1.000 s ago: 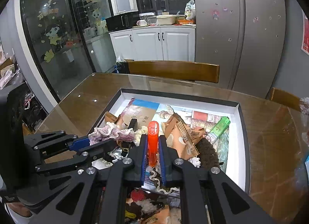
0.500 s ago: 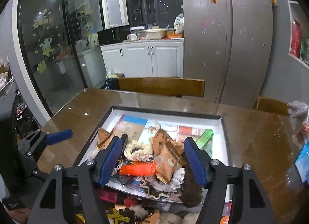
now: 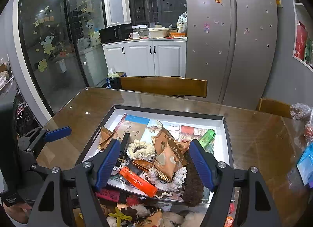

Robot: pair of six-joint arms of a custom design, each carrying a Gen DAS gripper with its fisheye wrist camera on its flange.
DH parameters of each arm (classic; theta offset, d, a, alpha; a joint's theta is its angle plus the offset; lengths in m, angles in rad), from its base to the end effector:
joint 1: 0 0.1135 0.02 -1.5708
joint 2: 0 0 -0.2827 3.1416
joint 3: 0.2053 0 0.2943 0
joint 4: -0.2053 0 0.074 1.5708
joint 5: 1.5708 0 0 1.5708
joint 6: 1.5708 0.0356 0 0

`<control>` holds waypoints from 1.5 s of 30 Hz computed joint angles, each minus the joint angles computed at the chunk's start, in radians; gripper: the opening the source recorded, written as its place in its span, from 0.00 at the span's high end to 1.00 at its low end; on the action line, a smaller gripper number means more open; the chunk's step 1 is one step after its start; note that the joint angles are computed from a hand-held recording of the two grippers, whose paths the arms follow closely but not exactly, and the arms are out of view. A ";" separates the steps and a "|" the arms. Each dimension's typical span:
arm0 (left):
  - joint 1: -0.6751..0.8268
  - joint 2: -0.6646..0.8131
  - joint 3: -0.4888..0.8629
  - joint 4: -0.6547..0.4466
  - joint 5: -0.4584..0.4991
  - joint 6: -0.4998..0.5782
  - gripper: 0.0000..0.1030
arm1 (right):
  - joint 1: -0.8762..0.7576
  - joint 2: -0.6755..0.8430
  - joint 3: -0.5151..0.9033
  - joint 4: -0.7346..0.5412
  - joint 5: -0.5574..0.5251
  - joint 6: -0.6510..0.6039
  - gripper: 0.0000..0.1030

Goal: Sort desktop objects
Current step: 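Move both open tools back from the box toward the table items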

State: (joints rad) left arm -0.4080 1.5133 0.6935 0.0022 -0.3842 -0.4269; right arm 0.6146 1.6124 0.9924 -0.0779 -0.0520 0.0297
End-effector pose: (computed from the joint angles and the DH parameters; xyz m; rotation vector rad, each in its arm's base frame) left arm 0.2966 -0.1137 0.1480 -0.1992 2.3053 0.0403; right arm 0.3135 0.2235 0.2070 -0.6895 2.1933 0.3962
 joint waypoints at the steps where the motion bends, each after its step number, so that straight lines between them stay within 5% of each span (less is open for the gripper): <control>1: -0.002 -0.005 -0.001 -0.003 0.000 -0.001 0.04 | -0.001 -0.006 -0.003 -0.001 -0.004 0.001 0.27; 16: -0.169 -0.299 -0.135 -0.152 -0.098 -0.122 0.05 | 0.026 -0.266 -0.150 -0.055 0.045 0.016 0.27; 31: -0.580 -0.326 -0.215 -0.283 -0.242 -0.470 0.05 | 0.048 -0.659 -0.405 -0.218 0.104 0.098 0.27; 45: -0.543 -0.234 -0.203 -0.159 -0.173 -0.393 0.05 | 0.000 -0.732 -0.486 -0.258 0.085 0.106 0.27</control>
State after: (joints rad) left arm -0.9506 1.2791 0.4900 -0.1564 -0.5573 -0.8197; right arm 0.6146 0.8805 0.5067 -0.3361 0.0326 0.1361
